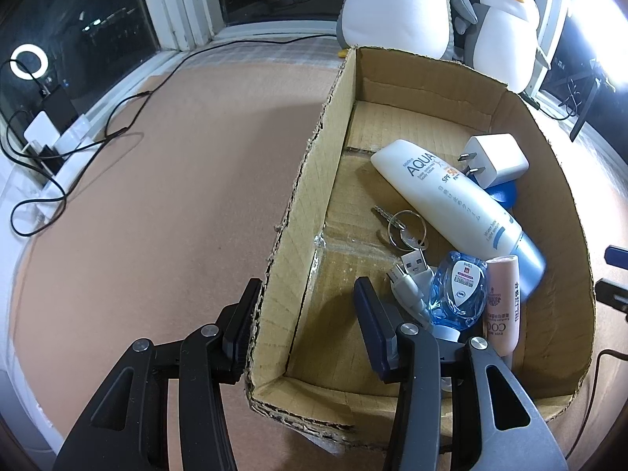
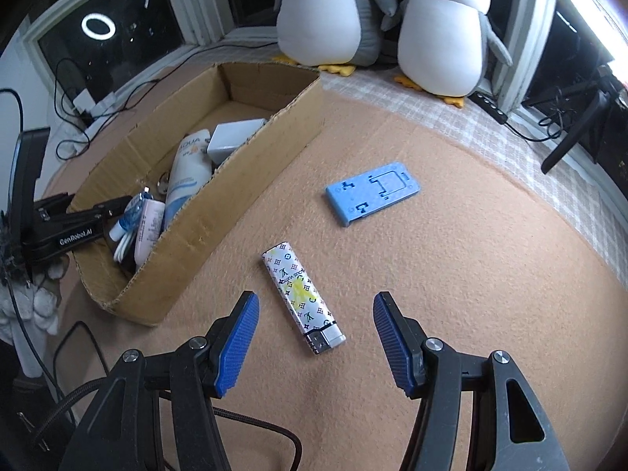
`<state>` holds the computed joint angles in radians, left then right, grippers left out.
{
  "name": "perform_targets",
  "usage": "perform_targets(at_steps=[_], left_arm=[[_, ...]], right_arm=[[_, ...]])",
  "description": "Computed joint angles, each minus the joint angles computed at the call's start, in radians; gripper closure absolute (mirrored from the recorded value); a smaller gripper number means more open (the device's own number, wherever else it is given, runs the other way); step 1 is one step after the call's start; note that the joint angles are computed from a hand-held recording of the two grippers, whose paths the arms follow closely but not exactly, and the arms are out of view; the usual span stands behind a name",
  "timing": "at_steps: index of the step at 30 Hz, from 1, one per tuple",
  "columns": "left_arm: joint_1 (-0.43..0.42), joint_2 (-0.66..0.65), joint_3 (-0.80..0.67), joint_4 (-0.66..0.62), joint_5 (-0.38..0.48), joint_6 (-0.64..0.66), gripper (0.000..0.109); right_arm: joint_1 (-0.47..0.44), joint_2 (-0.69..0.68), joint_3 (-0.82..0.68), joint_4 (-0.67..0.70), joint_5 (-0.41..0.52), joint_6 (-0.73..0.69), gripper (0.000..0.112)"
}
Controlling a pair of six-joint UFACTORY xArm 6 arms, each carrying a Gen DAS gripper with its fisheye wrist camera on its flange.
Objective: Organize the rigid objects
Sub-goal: 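Move the right gripper back and grasp the patterned lighter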
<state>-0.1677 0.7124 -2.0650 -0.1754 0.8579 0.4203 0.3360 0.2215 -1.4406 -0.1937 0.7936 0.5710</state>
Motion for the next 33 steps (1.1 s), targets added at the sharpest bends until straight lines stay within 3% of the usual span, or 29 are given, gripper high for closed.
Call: perform_targets(at_steps=[19, 33], left_arm=[[0.000, -0.002, 0.004, 0.003, -0.003, 0.001, 0.062], [0.000, -0.003, 0.005, 0.002, -0.003, 0.000, 0.062]], right_arm=[[0.014, 0.101, -0.107, 0.000, 0.071, -0.080, 0.056], [-0.002, 0.141, -0.149, 0.041, 0.112, -0.139, 0.075]])
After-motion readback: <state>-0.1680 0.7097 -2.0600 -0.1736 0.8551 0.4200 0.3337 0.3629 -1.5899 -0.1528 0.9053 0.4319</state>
